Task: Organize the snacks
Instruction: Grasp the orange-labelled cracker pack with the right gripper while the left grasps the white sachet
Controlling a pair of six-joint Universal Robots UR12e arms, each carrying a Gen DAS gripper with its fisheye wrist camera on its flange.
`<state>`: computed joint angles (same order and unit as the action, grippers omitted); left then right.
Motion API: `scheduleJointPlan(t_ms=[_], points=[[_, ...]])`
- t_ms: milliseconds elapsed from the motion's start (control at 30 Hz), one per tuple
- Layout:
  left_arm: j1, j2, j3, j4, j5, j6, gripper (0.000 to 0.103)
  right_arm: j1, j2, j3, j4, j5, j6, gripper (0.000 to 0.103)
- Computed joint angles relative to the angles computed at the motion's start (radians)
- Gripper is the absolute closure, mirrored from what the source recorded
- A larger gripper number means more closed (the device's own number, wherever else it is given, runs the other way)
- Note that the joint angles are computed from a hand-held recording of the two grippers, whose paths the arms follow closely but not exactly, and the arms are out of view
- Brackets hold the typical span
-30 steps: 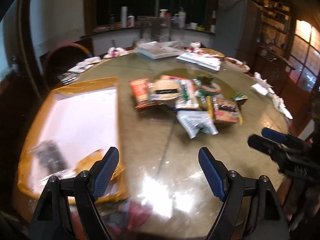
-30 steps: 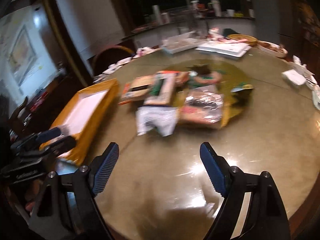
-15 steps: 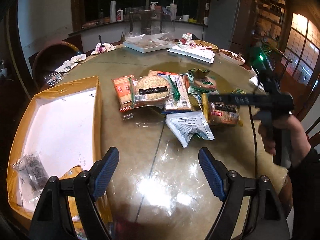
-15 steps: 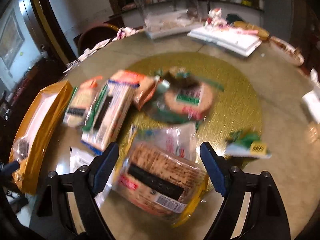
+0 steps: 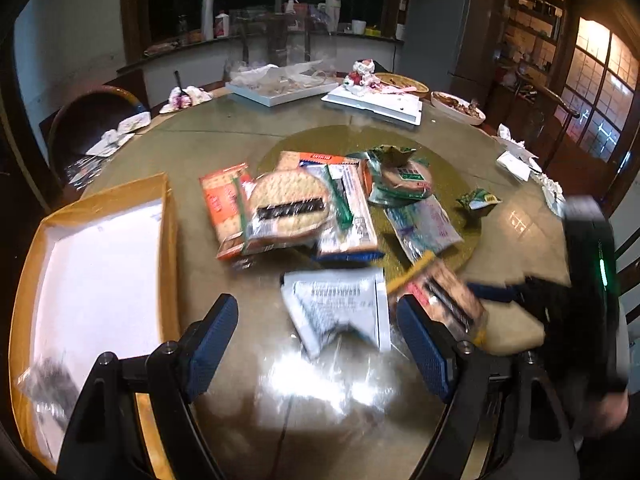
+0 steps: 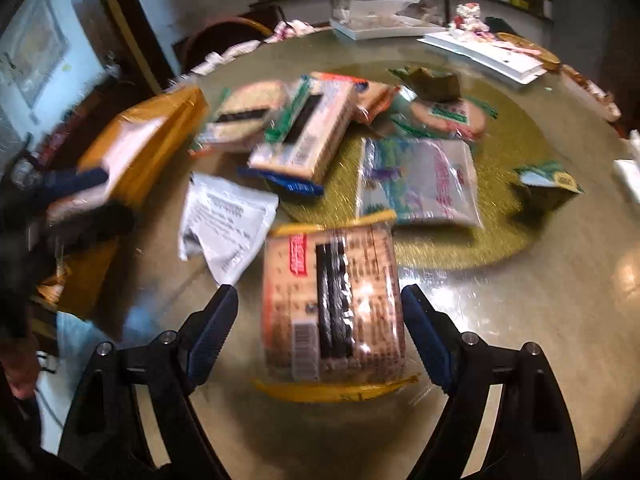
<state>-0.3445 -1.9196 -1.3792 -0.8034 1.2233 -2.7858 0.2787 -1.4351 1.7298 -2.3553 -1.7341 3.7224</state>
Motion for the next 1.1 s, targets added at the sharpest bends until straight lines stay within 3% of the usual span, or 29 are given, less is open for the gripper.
scheduleJointPlan(t_ms=[100, 267, 333, 467, 600, 800, 900, 1000, 1100], points=[[-0.027, -0.048, 0.06, -0.038, 0.058, 0.034, 0.021, 0.037, -0.009, 0.002, 0.047, -0.089, 0.058, 0.031], [-0.057, -0.106, 0.13, -0.167, 0.096, 0.089, 0.024, 0.064, -0.037, 0.027, 0.066, -0.132, 0.134, 0.032], [-0.065, -0.102, 0.12, -0.197, 0.119, 0.126, 0.033, 0.072, -0.045, 0.037, 0.061, -0.144, 0.152, 0.032], [-0.046, -0.038, 0.045, -0.258, 0.042, 0.22, 0.032, 0.084, -0.053, 0.049, 0.055, -0.169, 0.183, 0.032], [-0.01, 0.005, 0.011, -0.361, -0.063, 0.261, 0.031, 0.098, -0.074, 0.08, 0.041, -0.213, 0.235, 0.032], [0.015, 0.044, -0.045, -0.262, -0.083, 0.169, 0.031, 0.111, -0.079, 0.091, 0.036, -0.251, 0.26, 0.031], [0.005, 0.028, -0.028, -0.23, -0.069, 0.116, 0.031, 0.115, -0.074, 0.086, 0.047, -0.264, 0.27, 0.031], [-0.013, -0.018, 0.018, -0.192, -0.026, 0.017, 0.033, 0.116, -0.074, 0.083, 0.056, -0.268, 0.273, 0.031], [-0.025, -0.051, 0.06, -0.238, 0.018, -0.025, 0.054, 0.118, -0.072, 0.081, 0.061, -0.272, 0.279, 0.031]])
